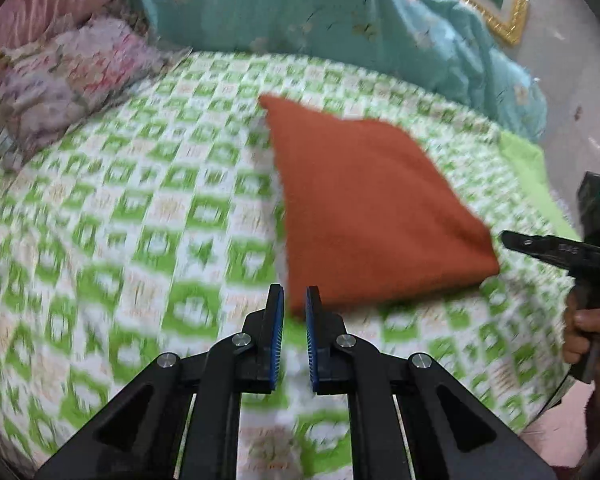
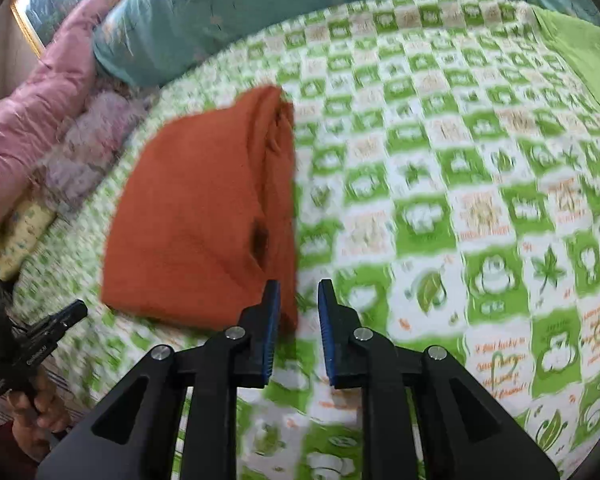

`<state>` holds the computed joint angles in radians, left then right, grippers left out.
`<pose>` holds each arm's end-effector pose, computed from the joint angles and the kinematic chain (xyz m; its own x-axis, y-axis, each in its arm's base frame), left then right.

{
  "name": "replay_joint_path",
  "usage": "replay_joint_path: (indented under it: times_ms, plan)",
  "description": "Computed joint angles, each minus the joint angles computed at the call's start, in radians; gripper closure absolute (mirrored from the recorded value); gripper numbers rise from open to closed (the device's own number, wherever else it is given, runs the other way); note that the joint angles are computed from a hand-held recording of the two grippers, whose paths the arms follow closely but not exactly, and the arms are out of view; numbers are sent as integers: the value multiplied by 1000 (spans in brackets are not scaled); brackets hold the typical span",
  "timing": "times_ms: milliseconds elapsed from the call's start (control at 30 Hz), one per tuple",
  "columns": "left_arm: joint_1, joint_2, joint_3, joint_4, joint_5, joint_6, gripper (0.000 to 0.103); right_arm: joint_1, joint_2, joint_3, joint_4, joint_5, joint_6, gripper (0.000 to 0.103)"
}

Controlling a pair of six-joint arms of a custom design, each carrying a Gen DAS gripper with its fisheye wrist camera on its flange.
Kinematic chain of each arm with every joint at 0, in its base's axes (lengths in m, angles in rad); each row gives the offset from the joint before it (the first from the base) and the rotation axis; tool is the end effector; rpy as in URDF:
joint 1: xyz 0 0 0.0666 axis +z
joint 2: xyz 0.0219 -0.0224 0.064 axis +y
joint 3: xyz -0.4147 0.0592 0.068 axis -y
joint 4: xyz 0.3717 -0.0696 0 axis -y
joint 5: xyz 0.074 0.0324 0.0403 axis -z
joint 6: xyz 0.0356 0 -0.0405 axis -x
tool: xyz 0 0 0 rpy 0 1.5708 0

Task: Fold small clothes

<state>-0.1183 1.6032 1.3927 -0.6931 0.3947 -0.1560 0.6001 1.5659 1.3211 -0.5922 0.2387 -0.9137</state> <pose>0.5274 -0.0769 0.3811 -0.7170 0.2296 -0.6582 0.4622 0.8634 -0.2023 0.4350 0.2870 0.3748 -0.7054 0.4495 -0.5481 0.2299 0.8765 0.4230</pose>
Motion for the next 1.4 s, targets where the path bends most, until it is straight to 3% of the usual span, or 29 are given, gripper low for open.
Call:
replay_joint_path:
  times_ms: [233, 433, 533, 567, 700, 867, 967, 1067, 1167, 1233, 1267, 1300, 1367, 1400]
  plan:
    - [-45, 99, 147, -32, 80, 36, 88, -82, 133, 173, -2, -106, 63, 80]
    - [-72, 187, 233, -93, 52, 8, 88, -137, 242, 301, -61, -179, 88, 74]
    - [-71, 241, 264, -110, 30, 10, 88, -150, 304, 371, -142, -173, 113, 74]
    - [-67, 250, 264, -101, 43, 12, 89, -158, 313, 371, -137, -187, 110, 74]
    - [-68, 263, 276, -100, 35, 17, 89, -165, 320, 354, -123, -162, 96, 53]
    - [-68, 213, 237, -98, 19, 14, 86, -158, 267, 293, -73, -149, 61, 53]
    - [-46, 160, 178, -91, 87, 23, 80, -116, 202, 252, -44, -87, 75, 54]
    - [-36, 130, 136, -101, 130, -1, 80, -62, 146, 202, 13, -92, 129, 54]
    - [-44, 126, 108, -111, 99, -39, 80, -23, 119, 148, 64, -165, 136, 54]
    - [-45, 138, 105, -116, 85, -42, 82, -12, 132, 136, 17, -167, 116, 54]
    - [-43, 140, 101, -109, 93, -41, 83, -13, 136, 133, -12, -158, 108, 57]
    - [-43, 145, 102, -112, 93, -46, 83, -19, 145, 120, -28, -163, 84, 68]
    - [-47, 141, 102, -114, 79, -46, 84, -30, 132, 70, 22, -166, 42, 83]
    - [-47, 135, 98, -114, 71, -47, 83, -34, 123, 58, 35, -170, 21, 84]
